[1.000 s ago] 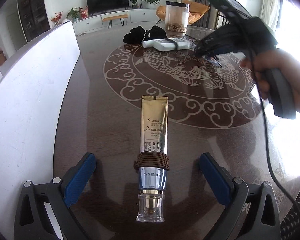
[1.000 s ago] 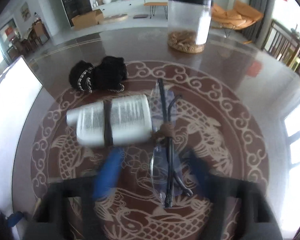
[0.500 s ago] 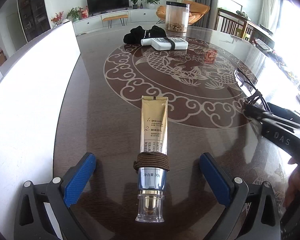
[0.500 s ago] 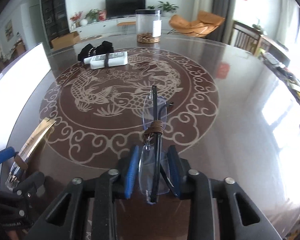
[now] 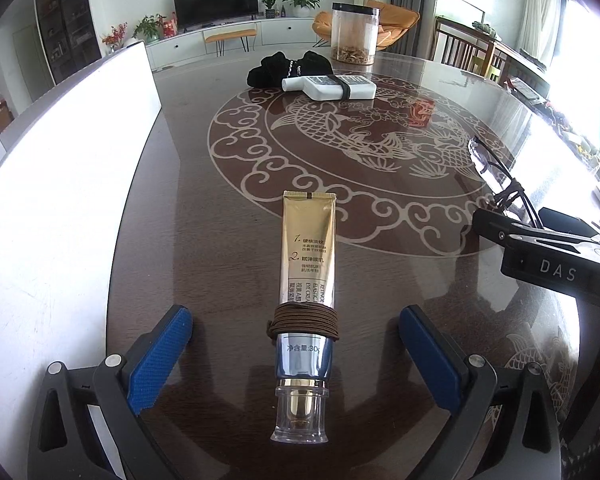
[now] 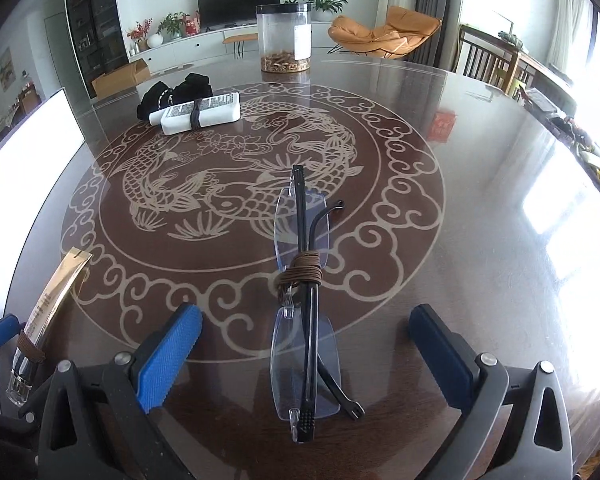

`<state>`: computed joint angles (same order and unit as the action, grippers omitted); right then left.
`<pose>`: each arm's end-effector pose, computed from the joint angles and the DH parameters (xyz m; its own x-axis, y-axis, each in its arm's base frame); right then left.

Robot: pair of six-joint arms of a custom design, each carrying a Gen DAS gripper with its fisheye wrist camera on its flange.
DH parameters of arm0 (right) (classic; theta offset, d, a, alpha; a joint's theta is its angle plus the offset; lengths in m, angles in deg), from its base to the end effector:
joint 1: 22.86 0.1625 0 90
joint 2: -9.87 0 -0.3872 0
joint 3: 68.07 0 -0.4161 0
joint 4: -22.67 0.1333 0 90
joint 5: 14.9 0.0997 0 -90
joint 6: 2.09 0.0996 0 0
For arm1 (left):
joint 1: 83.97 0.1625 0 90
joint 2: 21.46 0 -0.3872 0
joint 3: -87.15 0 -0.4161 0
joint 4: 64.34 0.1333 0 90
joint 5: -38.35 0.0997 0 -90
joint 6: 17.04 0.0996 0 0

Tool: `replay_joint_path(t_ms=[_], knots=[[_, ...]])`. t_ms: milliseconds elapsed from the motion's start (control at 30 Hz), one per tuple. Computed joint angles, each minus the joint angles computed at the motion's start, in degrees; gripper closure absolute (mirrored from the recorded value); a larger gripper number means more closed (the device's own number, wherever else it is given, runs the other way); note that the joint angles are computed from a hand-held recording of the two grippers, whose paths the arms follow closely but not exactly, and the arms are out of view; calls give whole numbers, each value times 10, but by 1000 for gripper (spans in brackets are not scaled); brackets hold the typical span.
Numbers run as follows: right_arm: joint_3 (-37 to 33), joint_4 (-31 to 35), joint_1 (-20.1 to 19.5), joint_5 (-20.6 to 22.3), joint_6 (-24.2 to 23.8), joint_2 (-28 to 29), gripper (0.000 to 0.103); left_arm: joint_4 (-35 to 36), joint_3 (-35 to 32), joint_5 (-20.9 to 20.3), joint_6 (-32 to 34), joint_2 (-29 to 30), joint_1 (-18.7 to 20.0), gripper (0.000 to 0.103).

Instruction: Organize objects

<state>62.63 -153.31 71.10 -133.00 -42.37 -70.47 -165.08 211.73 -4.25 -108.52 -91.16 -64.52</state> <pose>0.1181 -0.4556 0.2104 -0.6495 -0.3620 0.6686 -0.6240 0.7562 -0.1968 -0.3068 -0.3275 0.0675 -0.6831 -0.2598 -0.6825 0.2404 0.8025 -0.5461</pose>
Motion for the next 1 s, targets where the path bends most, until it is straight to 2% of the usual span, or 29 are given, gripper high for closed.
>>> replay_joint_path(t_ms=[1000], knots=[[0,-1,0,0,0,1,0,-4,3,3,-5,4,0,0]])
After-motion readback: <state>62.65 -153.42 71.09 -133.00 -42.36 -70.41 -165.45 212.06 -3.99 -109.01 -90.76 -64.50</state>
